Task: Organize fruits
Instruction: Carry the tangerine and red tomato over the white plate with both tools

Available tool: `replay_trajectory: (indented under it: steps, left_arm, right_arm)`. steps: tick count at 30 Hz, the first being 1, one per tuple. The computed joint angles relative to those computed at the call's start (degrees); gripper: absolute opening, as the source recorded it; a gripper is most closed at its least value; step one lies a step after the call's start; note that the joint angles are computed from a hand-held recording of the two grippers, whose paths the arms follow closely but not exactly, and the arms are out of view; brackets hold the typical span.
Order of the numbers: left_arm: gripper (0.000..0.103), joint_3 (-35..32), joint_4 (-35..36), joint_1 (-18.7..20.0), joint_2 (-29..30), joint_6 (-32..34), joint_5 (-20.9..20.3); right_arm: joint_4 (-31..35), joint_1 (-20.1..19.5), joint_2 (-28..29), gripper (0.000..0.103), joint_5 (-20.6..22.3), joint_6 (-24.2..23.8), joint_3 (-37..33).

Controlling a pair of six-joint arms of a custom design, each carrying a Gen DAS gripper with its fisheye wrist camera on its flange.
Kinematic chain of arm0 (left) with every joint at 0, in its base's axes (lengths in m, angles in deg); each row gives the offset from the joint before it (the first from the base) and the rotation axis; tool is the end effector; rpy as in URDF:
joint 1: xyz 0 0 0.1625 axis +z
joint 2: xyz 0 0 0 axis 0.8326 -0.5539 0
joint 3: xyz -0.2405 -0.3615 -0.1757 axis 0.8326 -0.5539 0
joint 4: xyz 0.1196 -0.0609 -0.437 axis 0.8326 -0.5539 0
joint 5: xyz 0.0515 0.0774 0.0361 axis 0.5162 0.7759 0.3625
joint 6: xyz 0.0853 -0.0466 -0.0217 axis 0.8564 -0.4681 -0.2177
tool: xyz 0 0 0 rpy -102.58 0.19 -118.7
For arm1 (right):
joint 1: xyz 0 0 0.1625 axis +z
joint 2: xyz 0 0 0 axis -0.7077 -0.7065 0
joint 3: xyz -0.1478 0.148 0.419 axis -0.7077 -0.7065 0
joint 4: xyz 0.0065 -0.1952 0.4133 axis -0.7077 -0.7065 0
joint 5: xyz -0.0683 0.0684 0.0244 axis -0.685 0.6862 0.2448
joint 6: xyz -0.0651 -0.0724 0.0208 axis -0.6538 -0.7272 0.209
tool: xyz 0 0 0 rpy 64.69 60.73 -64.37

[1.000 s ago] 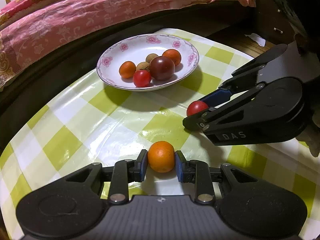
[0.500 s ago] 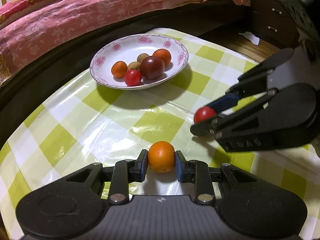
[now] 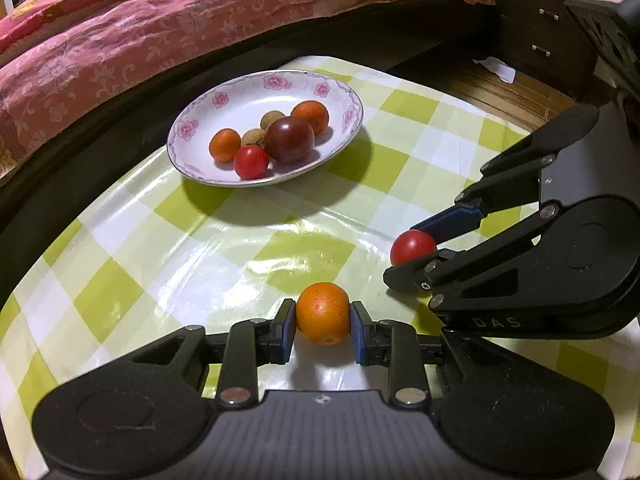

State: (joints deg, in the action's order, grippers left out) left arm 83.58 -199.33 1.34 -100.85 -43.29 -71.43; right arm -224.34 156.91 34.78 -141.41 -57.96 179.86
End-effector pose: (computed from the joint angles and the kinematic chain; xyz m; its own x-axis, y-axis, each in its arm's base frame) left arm -0.0158 -0.3736 0.1452 -0.4980 0.6482 -0.5761 0.8022 0.5966 -0.0223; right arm 0.2205 -0.3596 -0.0643 -0.6852 -0.2935 0.6666 -0.5594 0.7982 -0.2236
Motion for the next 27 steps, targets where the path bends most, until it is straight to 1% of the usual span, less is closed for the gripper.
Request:
replay_trajectory:
  steps: [4,10,16,27]
  left_arm:
    - [0.036,-0.2,-1.2,-0.7,0.3,0.0,0.4]
    - [0.036,-1.6,-3.6,-1.5,1.0,-0.4,-0.1]
    - [0.036,-2.7,-6.7,-2.4,2.6,0.5,-0.2]
    - [0.036,-6.8,-12.3,-2.1,6.6,2.5,-0.9]
  right_arm:
    - [0.2,-0.2,-0.6,0.026,0.1,1.4,0.1]
    - [-1.9,0.1,-1.5,0.026,-0.2,0.7,-0.2]
    - [-4.8,-0.2,-3.0,0.026,0.3,0.4,0.0]
    - [-8.1,-0.5,-4.5,0.026,-0.8,-1.3,-1.9]
